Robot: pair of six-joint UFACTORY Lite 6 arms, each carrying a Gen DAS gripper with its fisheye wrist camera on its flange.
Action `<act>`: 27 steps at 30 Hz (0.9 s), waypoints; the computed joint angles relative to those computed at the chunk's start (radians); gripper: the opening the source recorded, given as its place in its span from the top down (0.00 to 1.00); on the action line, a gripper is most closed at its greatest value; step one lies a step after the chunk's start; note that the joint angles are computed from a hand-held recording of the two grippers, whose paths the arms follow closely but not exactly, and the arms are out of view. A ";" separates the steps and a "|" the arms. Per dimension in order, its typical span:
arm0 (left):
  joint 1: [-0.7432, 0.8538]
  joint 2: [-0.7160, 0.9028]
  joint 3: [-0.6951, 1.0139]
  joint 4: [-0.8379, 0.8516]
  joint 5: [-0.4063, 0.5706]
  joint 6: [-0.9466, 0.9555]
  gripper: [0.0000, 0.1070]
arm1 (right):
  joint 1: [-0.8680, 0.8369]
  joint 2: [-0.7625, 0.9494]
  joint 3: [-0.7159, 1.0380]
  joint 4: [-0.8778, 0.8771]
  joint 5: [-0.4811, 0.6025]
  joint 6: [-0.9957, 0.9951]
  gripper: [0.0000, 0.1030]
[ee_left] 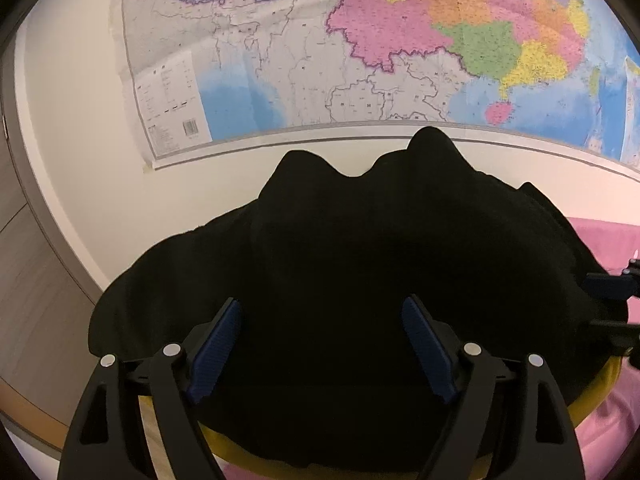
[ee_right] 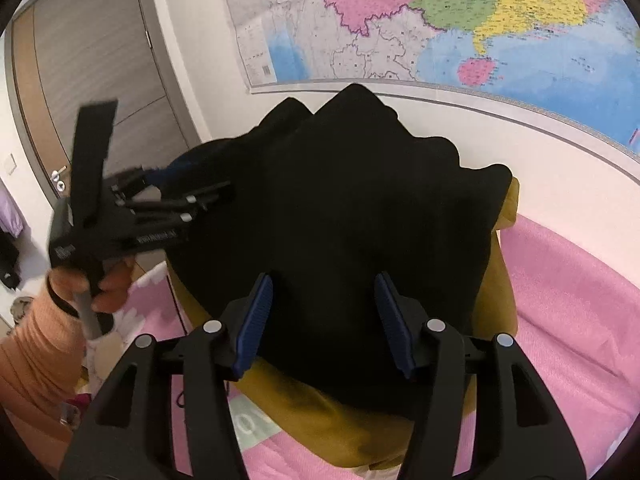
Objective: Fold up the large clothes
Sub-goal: 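Carry the held coat bundle onto the mustard garment stack with both tools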
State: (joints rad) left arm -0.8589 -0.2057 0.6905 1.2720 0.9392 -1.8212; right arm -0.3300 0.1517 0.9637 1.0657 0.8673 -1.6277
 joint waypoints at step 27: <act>0.101 -0.125 0.023 0.038 -0.042 0.104 0.19 | 0.145 0.123 0.303 0.015 0.026 0.219 0.49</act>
